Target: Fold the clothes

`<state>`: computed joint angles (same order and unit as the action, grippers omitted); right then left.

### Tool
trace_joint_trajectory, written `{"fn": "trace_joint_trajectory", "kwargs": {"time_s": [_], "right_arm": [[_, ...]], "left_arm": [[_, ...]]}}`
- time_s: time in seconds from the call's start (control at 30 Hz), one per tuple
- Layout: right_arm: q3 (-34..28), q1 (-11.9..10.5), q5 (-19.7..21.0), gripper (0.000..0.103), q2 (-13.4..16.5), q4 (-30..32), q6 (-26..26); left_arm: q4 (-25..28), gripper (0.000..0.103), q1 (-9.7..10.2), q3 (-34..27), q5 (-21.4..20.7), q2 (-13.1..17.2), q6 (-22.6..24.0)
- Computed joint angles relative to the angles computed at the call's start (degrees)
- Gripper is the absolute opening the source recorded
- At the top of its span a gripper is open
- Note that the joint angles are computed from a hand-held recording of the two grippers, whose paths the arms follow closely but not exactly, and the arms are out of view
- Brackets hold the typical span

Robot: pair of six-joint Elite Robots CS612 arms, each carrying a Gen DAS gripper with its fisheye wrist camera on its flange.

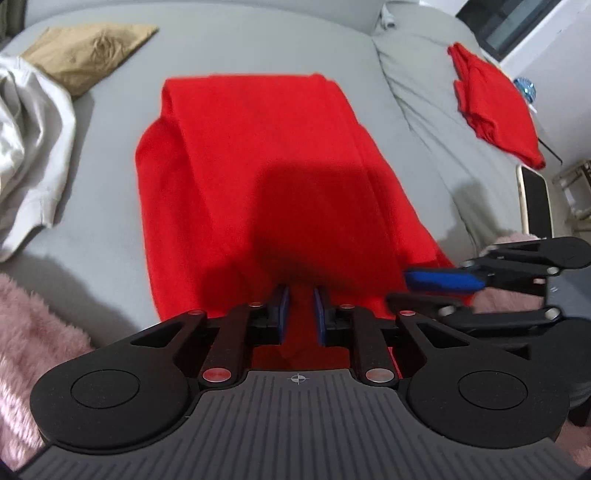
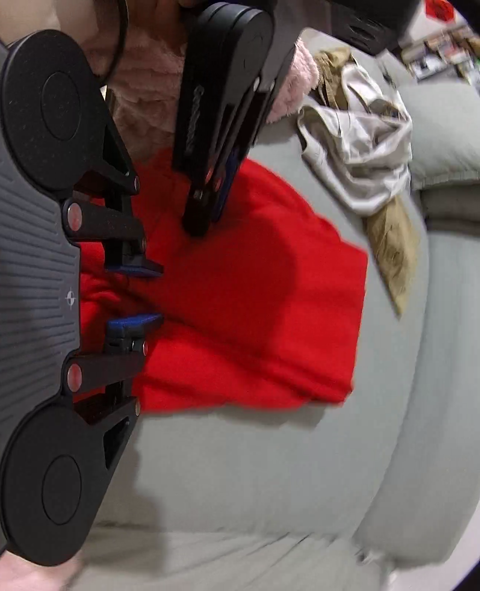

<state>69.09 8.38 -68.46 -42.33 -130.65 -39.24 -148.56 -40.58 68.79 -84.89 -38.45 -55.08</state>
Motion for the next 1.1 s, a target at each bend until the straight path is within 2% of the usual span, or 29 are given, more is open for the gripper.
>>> {"fn": "trace_joint_trajectory", "kwargs": {"time_s": [0.07,0.13,0.27,0.37,0.43,0.47,0.57,0.63,0.7,0.77,0.83,0.87,0.93,0.97,1.07,1.1], "right_arm": [[0.73,-0.18,-0.42,0.026,-0.9,-0.32,-0.68],[2.18,-0.35,-0.2,0.026,-1.77,-2.74,-1.96],[2.27,-0.84,5.49,0.026,-1.72,0.57,-2.41],[1.57,-0.21,3.28,0.025,-0.96,3.21,-4.06],[1.13,0.64,-1.57,0.025,-0.07,2.42,-2.33],[1.08,0.62,-1.42,0.026,-0.04,2.34,-1.21],[2.31,-0.12,2.38,0.028,-1.01,0.45,0.27],[3.43,-0.76,4.63,0.032,-1.69,-1.91,2.07],[4.14,-1.3,6.04,0.033,-2.08,-3.81,4.46],[4.52,-1.66,6.64,0.037,-2.24,-5.38,6.39],[4.41,-1.67,6.2,0.046,-2.1,-6.46,7.77],[4.02,-1.71,5.89,0.046,-1.85,-6.89,8.7],[3.47,-2.04,5.83,0.049,-1.45,-8.08,11.0],[3.18,-2.22,5.8,0.05,-1.26,-8.6,12.13],[1.45,-2.81,5.75,0.055,-0.53,-7.7,15.65],[0.98,-2.9,5.89,0.059,-0.32,-7.31,16.19]], "left_arm": [[0.37,0.019,-0.52,1.01,2.05,-0.91,0.93],[-2.72,0.019,-0.93,2.64,2.85,-1.61,1.61],[-4.45,0.019,-1.09,2.0,2.96,-0.81,3.31],[-0.78,0.022,-0.63,0.31,1.44,0.21,2.87],[-1.64,0.022,-0.09,0.48,-0.11,0.43,0.21],[-2.37,0.021,0.16,0.71,-0.86,0.43,-1.05],[-2.43,0.024,-0.13,1.4,0.47,-0.28,-0.67],[-1.53,0.036,-1.01,1.96,4.27,-1.22,1.07],[-1.87,0.038,-1.4,2.65,6.33,-1.88,1.2],[-1.91,0.041,-1.66,3.72,9.22,-2.85,-0.93],[-1.04,0.049,-1.86,4.55,12.37,-3.69,-3.61],[-0.9,0.05,-1.84,4.7,12.65,-3.81,-3.96],[-0.06,0.057,-1.62,5.88,14.88,-4.7,-7.91],[-0.12,0.058,-1.46,6.22,15.08,-4.88,-8.76],[-0.11,0.061,-0.41,7.77,15.59,-5.56,-15.15],[-0.45,0.063,-0.31,8.16,15.44,-5.71,-15.45]]}}
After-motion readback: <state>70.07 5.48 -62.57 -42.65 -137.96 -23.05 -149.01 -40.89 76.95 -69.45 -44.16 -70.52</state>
